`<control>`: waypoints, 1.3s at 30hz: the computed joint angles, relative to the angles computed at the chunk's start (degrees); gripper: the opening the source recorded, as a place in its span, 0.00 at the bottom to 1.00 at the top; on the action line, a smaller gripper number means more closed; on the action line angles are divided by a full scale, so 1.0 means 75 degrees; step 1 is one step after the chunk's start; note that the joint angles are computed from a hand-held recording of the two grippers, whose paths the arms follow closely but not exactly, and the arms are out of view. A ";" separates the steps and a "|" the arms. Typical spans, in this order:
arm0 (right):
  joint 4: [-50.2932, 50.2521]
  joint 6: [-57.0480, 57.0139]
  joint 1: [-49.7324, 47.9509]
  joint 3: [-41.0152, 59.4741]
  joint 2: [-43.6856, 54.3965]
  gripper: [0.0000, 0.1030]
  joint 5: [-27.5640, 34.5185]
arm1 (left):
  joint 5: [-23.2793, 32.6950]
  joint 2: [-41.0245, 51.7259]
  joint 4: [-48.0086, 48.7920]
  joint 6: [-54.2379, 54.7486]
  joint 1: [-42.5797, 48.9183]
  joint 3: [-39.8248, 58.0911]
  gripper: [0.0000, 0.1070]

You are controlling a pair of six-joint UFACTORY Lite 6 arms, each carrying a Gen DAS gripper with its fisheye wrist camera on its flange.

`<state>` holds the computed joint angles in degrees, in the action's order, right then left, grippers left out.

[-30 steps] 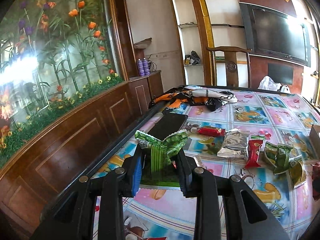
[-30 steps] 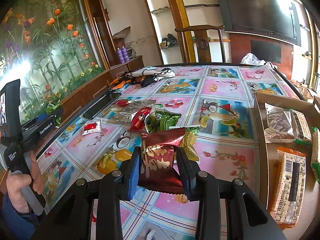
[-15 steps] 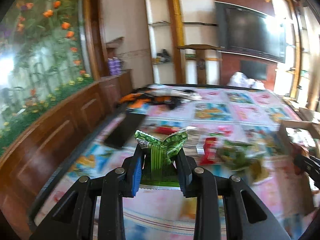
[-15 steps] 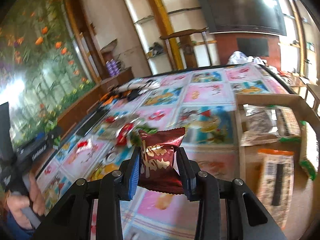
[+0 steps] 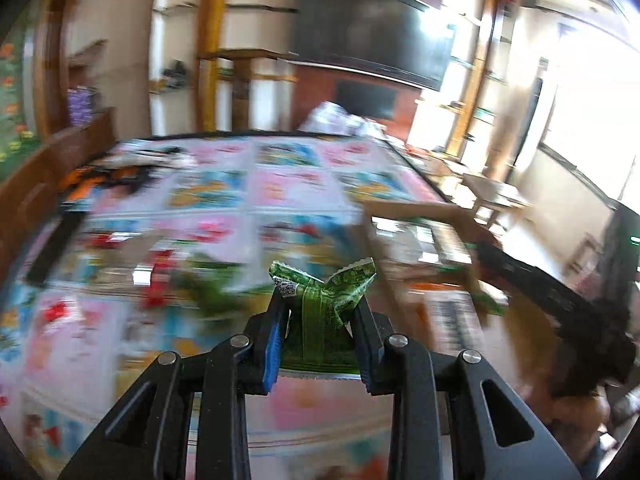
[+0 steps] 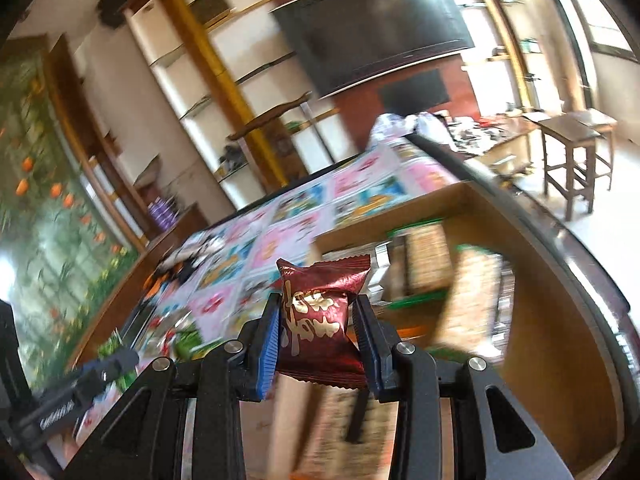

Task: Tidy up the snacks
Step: 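Carry the green and red bags into the cardboard box and lower them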

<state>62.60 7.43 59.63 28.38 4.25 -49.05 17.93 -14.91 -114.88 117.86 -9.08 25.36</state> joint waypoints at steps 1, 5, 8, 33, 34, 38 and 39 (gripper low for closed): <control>0.0034 0.0122 -0.0046 -0.0275 -0.0234 0.37 -0.0054 | 0.0013 0.0105 0.0074 -0.0170 -0.0251 0.0080 0.27; 0.0335 0.0405 -0.0191 -0.1175 -0.1085 0.37 -0.0153 | -0.0081 0.0796 -0.0784 0.0104 -0.1687 0.0463 0.28; 0.0592 0.0452 -0.0308 -0.1526 -0.1442 0.37 -0.0090 | -0.0056 0.1426 -0.1307 0.0295 -0.2562 0.0808 0.28; 0.1192 -0.0260 -0.1077 -0.1451 -0.1170 0.37 0.1410 | 0.0827 0.3879 -0.2785 0.2302 -0.3743 0.1729 0.28; 0.1286 -0.0372 -0.1055 -0.1423 -0.1159 0.37 0.1418 | 0.0827 0.3906 -0.2871 0.2417 -0.3753 0.1749 0.28; 0.1663 -0.0788 -0.0955 -0.1256 -0.1040 0.37 0.1382 | 0.0838 0.3905 -0.3184 0.2769 -0.3809 0.1713 0.28; 0.1767 -0.0902 -0.0928 -0.1205 -0.1010 0.37 0.1364 | 0.0857 0.3905 -0.3137 0.2725 -0.3788 0.1711 0.28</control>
<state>75.86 0.67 52.67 19.34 -3.33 -38.82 24.36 14.38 -138.41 138.30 -37.49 38.19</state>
